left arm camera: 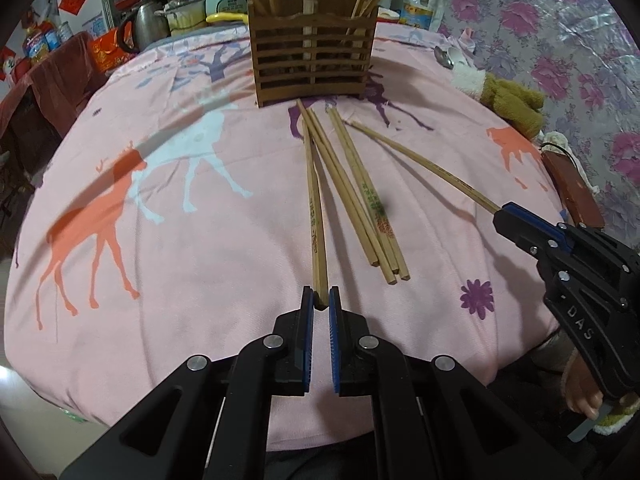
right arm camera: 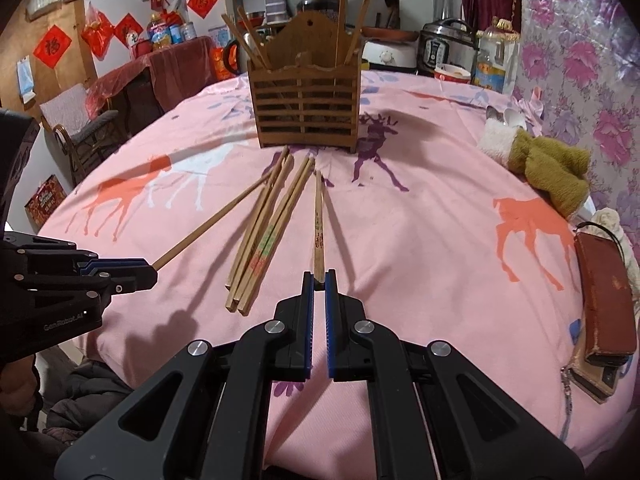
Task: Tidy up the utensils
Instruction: 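Lift both held chopsticks and carry them toward the wooden holder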
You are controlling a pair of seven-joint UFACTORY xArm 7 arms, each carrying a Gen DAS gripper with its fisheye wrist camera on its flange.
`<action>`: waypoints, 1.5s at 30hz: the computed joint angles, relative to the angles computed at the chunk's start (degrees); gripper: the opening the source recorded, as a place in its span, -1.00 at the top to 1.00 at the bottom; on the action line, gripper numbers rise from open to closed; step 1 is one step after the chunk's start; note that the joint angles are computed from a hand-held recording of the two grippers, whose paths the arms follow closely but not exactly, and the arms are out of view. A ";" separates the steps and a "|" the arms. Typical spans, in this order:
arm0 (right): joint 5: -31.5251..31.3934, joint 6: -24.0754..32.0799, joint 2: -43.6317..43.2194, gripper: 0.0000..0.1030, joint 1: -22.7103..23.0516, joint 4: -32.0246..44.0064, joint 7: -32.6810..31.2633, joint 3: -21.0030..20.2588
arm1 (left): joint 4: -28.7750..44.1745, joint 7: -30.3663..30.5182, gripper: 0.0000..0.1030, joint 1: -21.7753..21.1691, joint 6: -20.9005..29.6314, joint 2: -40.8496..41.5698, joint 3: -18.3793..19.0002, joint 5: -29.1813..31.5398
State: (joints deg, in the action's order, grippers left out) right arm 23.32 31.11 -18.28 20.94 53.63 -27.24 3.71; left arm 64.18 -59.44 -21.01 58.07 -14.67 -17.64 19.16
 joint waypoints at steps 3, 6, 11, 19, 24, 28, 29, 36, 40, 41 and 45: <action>0.90 -0.74 -1.34 0.89 0.41 0.13 -0.91 -0.56 | 1.25 -0.36 0.85 0.09 1.20 -0.31 -0.58 1.53; 1.77 -1.44 -2.12 0.89 0.95 0.66 -1.70 -1.06 | 2.69 -0.76 0.85 0.06 2.51 -0.43 -1.31 3.21; 4.21 -1.74 -3.27 0.89 2.21 1.90 -3.57 -2.23 | 4.69 -1.11 0.85 -0.21 4.08 -0.30 -2.02 5.19; 6.08 -1.06 -4.33 0.89 2.79 2.66 -4.67 -2.73 | 6.08 0.42 0.85 -1.18 4.56 -0.25 -1.61 3.19; 6.62 -0.64 -4.52 0.89 2.70 2.75 -4.73 -2.98 | 5.26 0.84 0.85 -1.40 4.07 -0.88 -1.29 0.95; 6.84 -0.20 -4.70 0.89 2.72 3.40 -4.75 -2.93 | 5.40 1.96 0.84 -1.56 3.07 -1.33 -0.90 -1.11; 7.03 -0.18 -4.80 0.89 2.80 3.54 -4.88 -3.00 | 5.24 2.69 0.84 -1.76 2.22 -1.58 -0.46 -2.61; 7.84 0.06 -5.30 0.89 3.20 4.26 -5.47 -3.29 | 7.16 3.61 0.84 -1.66 2.26 -1.01 -1.70 -3.22; 8.03 0.56 -4.75 0.89 3.25 5.45 -5.72 -3.20 | 9.62 3.73 0.84 -1.62 4.13 -0.03 -2.28 -1.22; 8.39 0.75 -4.53 0.89 3.40 5.95 -5.96 -3.35 | 10.06 3.92 0.84 -1.64 4.42 0.09 -2.24 -0.82; 9.16 1.26 -3.29 0.89 3.33 7.99 -6.39 -3.29 | 13.10 5.25 0.84 -1.44 6.05 1.32 -1.99 1.14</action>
State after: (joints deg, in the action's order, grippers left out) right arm 32.48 32.37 -21.58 24.28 61.61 -33.63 0.42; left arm 77.28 -54.19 -22.45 64.13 -13.35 -19.64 20.30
